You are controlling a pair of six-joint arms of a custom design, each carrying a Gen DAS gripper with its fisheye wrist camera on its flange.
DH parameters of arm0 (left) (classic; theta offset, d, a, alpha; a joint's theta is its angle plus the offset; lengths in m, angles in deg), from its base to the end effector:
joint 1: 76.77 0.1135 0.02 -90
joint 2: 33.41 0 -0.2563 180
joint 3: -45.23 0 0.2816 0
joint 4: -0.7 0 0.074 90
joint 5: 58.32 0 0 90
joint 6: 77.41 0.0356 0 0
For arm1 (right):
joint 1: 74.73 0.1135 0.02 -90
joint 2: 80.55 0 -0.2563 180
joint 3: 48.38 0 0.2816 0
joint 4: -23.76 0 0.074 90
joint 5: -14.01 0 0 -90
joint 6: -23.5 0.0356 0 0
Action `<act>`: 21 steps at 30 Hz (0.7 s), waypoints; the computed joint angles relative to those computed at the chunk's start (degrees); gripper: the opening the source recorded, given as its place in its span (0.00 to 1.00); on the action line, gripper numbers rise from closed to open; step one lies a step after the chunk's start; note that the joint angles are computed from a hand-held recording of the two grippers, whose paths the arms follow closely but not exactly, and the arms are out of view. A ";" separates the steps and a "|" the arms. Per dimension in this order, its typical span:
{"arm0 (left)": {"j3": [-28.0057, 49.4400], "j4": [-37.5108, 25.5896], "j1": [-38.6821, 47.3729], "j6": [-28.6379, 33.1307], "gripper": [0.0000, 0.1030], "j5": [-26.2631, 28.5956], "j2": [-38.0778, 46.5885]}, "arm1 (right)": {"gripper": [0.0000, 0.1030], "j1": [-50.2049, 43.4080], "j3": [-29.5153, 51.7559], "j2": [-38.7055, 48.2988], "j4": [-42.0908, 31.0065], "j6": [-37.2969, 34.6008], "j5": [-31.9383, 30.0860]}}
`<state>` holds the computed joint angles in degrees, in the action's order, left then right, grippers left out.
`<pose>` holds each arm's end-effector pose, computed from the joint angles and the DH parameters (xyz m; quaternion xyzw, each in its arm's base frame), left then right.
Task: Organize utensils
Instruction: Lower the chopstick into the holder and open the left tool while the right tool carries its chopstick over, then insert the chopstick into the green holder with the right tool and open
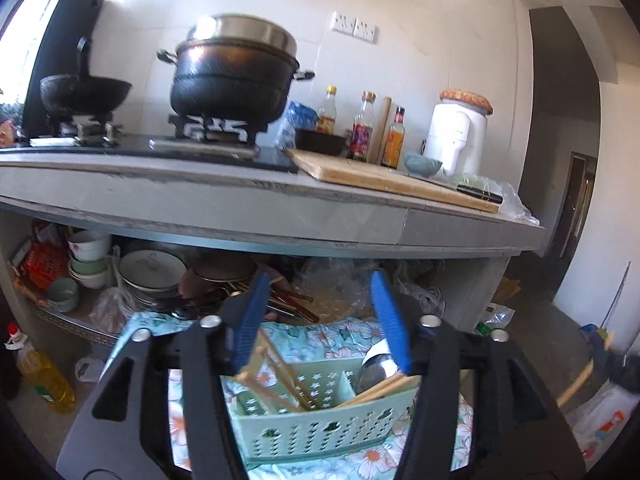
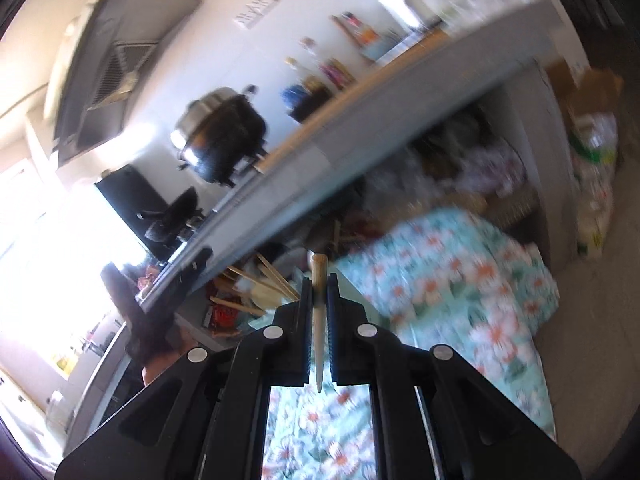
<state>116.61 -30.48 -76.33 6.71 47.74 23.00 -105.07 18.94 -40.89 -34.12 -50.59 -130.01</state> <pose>0.2542 -0.0079 0.3695 0.0401 0.7953 -0.1398 0.5885 0.1476 -0.0530 0.3600 0.0952 0.7992 0.3349 0.4899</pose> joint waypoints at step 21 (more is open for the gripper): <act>-17.77 -26.88 13.36 11.95 0.86 8.80 -30.50 | 0.07 47.33 17.18 22.56 17.15 -3.89 51.98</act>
